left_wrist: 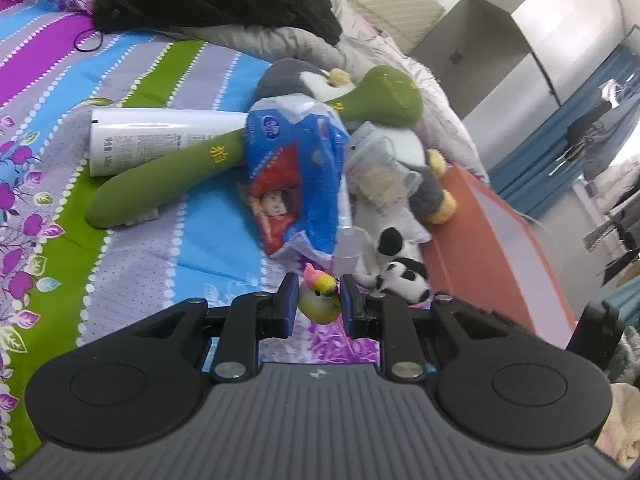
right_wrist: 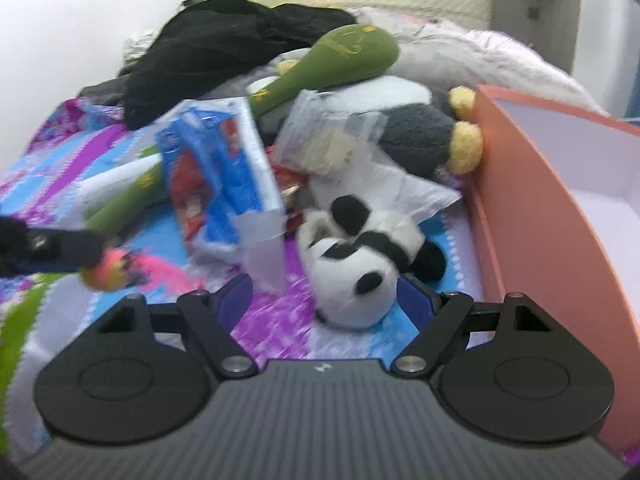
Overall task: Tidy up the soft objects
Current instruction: 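Grasp the black-and-white panda plush with the right gripper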
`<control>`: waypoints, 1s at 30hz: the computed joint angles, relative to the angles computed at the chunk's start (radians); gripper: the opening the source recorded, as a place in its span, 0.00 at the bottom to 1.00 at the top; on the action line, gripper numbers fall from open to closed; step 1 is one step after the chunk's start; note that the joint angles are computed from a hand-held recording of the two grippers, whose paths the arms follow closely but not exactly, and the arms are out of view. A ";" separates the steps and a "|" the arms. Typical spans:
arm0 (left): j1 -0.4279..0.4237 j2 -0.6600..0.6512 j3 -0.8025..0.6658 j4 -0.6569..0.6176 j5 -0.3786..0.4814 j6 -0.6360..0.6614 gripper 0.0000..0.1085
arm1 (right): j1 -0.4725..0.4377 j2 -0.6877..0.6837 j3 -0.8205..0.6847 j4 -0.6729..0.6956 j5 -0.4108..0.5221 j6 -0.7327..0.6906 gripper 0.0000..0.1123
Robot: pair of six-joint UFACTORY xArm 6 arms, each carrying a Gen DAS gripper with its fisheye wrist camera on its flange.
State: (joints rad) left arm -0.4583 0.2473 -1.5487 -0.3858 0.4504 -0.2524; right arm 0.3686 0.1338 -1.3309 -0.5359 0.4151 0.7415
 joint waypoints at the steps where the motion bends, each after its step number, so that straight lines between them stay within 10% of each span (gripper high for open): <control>1: 0.000 0.004 -0.002 0.017 0.000 -0.012 0.24 | -0.006 0.012 -0.009 -0.008 -0.002 0.018 0.72; 8: -0.004 0.027 -0.022 0.150 0.011 -0.109 0.24 | -0.022 0.085 -0.069 0.046 0.019 0.025 0.71; 12: -0.012 0.019 -0.021 0.246 0.025 -0.167 0.24 | -0.020 0.084 -0.073 0.088 0.042 0.008 0.54; 30: -0.076 -0.160 0.112 0.483 0.044 -0.408 0.24 | 0.007 -0.150 0.091 0.203 0.065 -0.141 0.52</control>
State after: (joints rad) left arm -0.5347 0.0875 -1.4371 0.0975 0.4941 -0.6603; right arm 0.3752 -0.0165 -1.2400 -0.3332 0.4799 0.6006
